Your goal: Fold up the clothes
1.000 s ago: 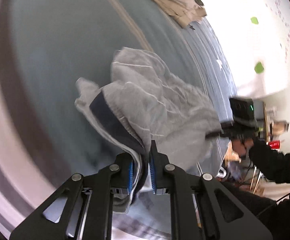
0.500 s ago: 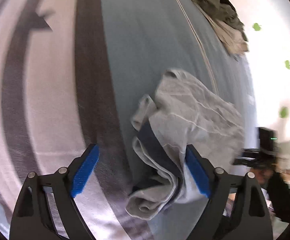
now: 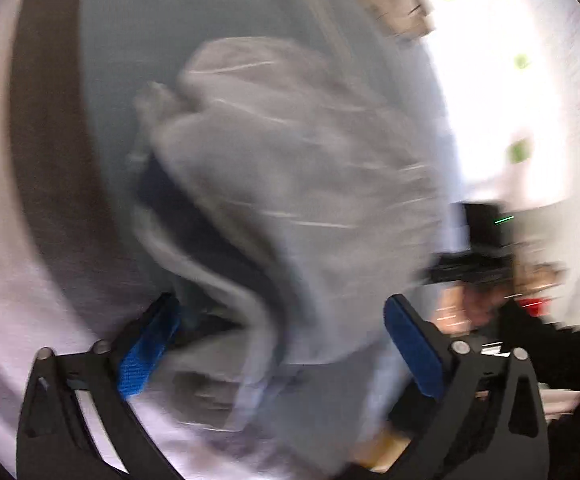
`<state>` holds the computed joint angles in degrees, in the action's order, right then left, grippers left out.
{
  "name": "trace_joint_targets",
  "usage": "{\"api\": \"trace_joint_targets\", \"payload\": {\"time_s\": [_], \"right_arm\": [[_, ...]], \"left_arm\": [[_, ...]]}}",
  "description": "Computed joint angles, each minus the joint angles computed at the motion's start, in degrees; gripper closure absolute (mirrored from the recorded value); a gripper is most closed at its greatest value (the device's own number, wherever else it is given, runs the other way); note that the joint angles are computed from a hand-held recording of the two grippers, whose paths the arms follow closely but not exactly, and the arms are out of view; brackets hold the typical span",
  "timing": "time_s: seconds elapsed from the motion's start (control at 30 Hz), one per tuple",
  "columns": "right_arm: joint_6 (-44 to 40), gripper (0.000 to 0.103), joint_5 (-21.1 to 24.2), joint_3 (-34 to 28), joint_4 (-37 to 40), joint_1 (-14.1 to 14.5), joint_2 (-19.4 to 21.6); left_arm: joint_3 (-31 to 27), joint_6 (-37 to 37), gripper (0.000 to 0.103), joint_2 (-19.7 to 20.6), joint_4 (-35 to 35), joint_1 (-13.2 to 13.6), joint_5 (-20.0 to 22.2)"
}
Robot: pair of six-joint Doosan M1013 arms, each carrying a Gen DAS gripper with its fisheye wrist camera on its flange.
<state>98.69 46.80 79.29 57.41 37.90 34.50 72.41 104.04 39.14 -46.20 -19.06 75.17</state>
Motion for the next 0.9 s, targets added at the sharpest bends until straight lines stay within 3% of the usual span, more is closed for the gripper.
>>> {"api": "trace_joint_targets", "payload": {"time_s": [0.03,0.07,0.13,0.27,0.37,0.5,0.57,0.6,0.67,0.73,0.8,0.83,0.9], "right_arm": [[0.4,0.082,1.8,-1.1,-1.8,0.1,0.4],[-0.8,0.084,3.4,-1.6,-1.4,-0.1,0.6],[-3.2,0.086,6.7,-2.5,-0.3,-0.6,0.9],[-5.2,0.089,11.4,-2.3,1.2,-2.6,0.4],[-5.9,0.092,15.3,-2.6,1.8,-4.3,0.5],[-3.8,0.095,21.2,-4.5,-1.0,-5.5,2.3],[-2.3,0.095,24.1,-5.6,-3.2,-5.9,3.2],[-0.9,0.09,24.9,-6.4,-5.7,-5.7,3.6],[0.3,0.083,25.7,-8.1,-9.4,-5.4,4.0],[1.7,0.052,25.1,-9.4,-12.6,-5.1,3.8],[2.2,0.029,22.6,-9.9,-13.6,-5.1,3.2],[2.4,0.021,20.9,-10.2,-13.4,-5.1,3.1],[3.5,0.017,19.7,-11.9,-14.3,-5.2,3.6]], "left_arm": [[0.0,0.3,0.067,-0.1,0.2,-0.4,0.0],[0.2,0.6,0.073,-0.5,1.4,-0.9,-0.3],[0.4,1.2,0.077,-1.1,3.8,-2.1,-1.1],[4.6,-0.5,0.083,-3.5,-1.1,-1.9,-4.5],[8.2,-0.9,0.085,-5.3,-6.0,-0.7,-3.9],[11.0,-5.0,0.086,-6.7,-6.4,-1.6,-5.3],[10.4,-9.4,0.068,-7.2,0.6,-2.0,-5.5],[10.3,-11.1,0.053,-7.6,4.8,-2.1,-5.5],[9.7,-12.9,0.047,-8.4,10.5,-2.4,-6.5],[9.5,-13.0,0.028,-9.4,13.4,-2.5,-9.4],[8.9,-12.5,0.013,-9.9,13.9,-2.5,-12.4],[8.6,-12.2,0.006,-10.2,14.2,-2.5,-13.9],[6.8,-13.8,0.002,-9.1,13.8,-2.7,-14.4]]}}
